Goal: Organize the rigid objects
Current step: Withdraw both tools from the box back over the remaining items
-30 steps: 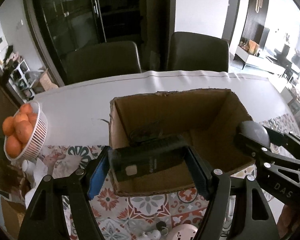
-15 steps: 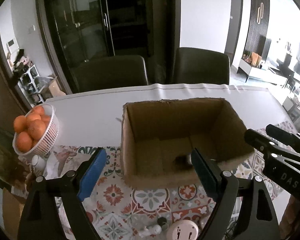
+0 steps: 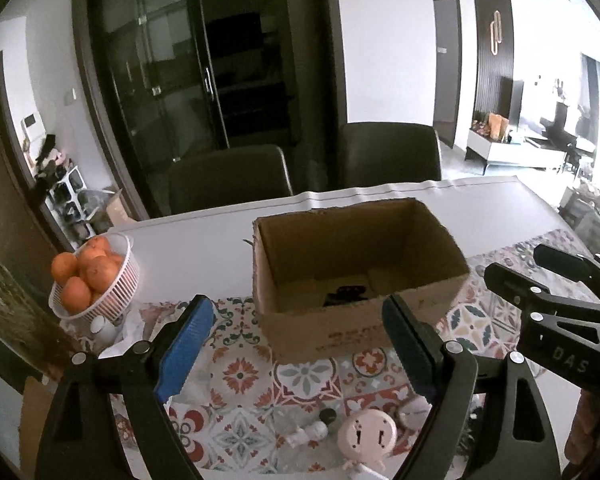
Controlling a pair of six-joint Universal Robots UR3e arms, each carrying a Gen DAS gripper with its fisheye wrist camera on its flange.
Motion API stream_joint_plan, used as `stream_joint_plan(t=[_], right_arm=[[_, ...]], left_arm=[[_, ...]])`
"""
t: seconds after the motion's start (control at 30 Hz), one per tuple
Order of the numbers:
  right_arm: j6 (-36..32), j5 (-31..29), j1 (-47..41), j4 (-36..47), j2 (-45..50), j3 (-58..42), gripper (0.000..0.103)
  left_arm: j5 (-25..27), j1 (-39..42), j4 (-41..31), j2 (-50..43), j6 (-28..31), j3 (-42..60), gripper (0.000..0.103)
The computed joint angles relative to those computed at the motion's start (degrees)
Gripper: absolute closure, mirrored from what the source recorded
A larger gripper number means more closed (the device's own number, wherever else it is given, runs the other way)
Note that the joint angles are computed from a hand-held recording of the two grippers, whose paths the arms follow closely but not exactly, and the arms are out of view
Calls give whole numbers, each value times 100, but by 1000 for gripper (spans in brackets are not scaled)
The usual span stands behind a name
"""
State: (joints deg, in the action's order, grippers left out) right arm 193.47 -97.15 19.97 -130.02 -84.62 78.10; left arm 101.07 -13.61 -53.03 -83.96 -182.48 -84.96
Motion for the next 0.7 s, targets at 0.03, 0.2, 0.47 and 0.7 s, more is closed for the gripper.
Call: stream_joint_plan(t=[0.03, 0.2, 0.47, 0.7], right_arm=[[14, -33, 28, -55, -105, 126, 33], [126, -133, 129, -219, -699, 846, 33], [337, -276, 282, -340, -1397, 1787, 32], [496, -457, 446, -445, -1723, 2395, 32]], left_arm=[[22, -55, 17, 91, -5, -91, 16], [75, -283, 124, 524, -51, -570, 16], [2, -487, 113, 1078, -114, -1265, 16], [-5, -712, 38, 1360, -289, -1761, 16]])
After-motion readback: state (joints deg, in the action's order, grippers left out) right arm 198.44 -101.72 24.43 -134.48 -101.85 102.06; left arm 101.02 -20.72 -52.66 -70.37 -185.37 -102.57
